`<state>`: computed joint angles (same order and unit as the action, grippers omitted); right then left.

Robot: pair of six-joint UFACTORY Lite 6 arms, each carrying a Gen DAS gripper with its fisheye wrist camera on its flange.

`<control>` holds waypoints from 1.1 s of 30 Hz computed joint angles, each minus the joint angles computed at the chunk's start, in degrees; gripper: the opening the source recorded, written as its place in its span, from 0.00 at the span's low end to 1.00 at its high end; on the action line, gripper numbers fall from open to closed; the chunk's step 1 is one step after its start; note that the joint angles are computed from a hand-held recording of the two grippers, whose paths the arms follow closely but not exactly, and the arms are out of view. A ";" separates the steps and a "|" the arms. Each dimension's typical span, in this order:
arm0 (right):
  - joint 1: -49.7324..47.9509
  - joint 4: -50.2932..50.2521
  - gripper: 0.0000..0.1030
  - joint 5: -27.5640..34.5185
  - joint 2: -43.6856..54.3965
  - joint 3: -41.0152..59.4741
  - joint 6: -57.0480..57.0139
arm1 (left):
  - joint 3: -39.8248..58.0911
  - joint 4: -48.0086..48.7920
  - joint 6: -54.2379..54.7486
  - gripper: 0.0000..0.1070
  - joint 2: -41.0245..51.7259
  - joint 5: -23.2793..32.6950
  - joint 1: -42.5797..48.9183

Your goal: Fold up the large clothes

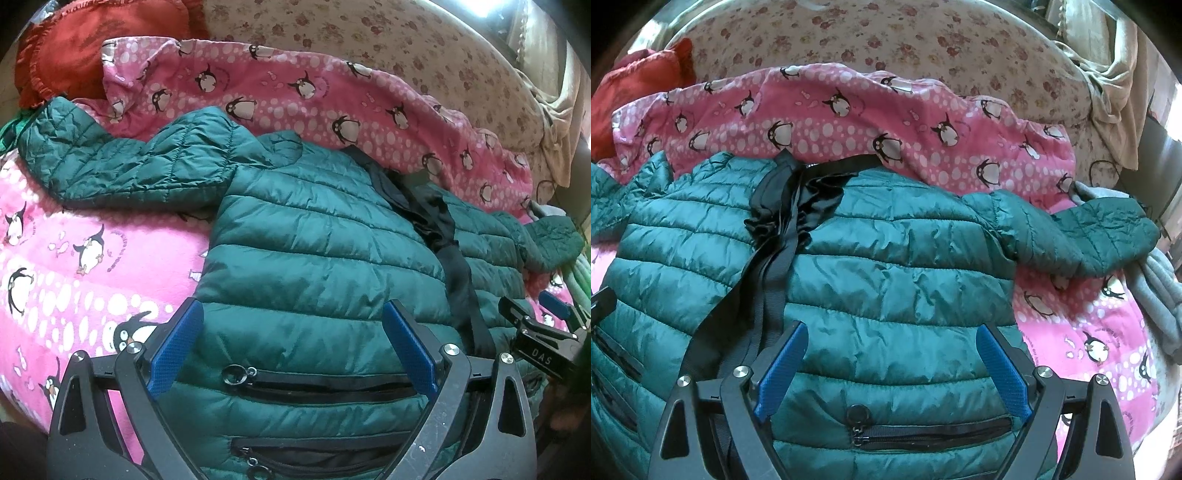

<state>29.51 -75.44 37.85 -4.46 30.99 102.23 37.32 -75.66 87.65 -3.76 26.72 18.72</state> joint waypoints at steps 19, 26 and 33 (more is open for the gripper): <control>-2.83 6.01 0.88 -9.74 0.74 5.07 -7.08 | 1.40 0.31 0.10 0.91 0.48 -2.82 1.14; -2.72 9.81 0.88 -12.63 3.13 9.39 -9.31 | 3.15 1.78 -0.65 0.91 1.24 -3.78 1.35; -1.22 8.14 0.88 -9.98 3.67 10.98 -6.54 | 5.92 4.21 -3.70 0.91 1.97 -3.97 2.00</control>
